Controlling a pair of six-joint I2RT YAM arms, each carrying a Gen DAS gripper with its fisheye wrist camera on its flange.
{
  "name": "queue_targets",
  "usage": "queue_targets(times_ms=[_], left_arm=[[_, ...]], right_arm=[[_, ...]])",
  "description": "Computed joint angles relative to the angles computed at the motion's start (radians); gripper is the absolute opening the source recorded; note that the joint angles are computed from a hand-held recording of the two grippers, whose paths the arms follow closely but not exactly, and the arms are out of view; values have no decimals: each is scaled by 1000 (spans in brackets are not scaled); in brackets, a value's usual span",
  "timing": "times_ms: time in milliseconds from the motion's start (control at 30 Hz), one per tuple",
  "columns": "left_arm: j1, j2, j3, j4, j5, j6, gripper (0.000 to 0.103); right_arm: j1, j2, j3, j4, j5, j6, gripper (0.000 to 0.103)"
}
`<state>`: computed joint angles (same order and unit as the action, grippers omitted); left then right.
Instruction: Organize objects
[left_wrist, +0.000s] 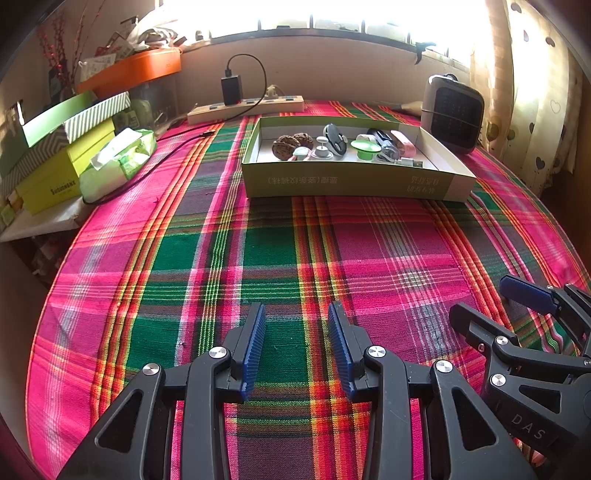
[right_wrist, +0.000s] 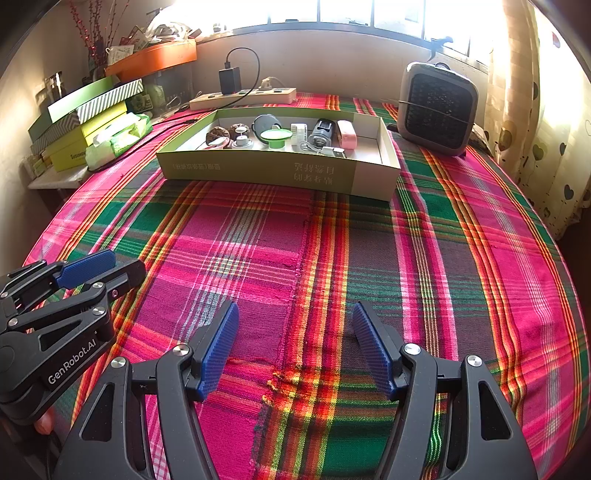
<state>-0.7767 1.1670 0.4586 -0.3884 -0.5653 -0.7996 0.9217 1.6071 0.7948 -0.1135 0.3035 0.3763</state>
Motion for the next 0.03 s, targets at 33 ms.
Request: queue_targets(times_ms=[33], left_arm=[[0, 0, 0, 0, 0, 0, 34]], right_arm=[[0, 0, 0, 0, 0, 0, 65]])
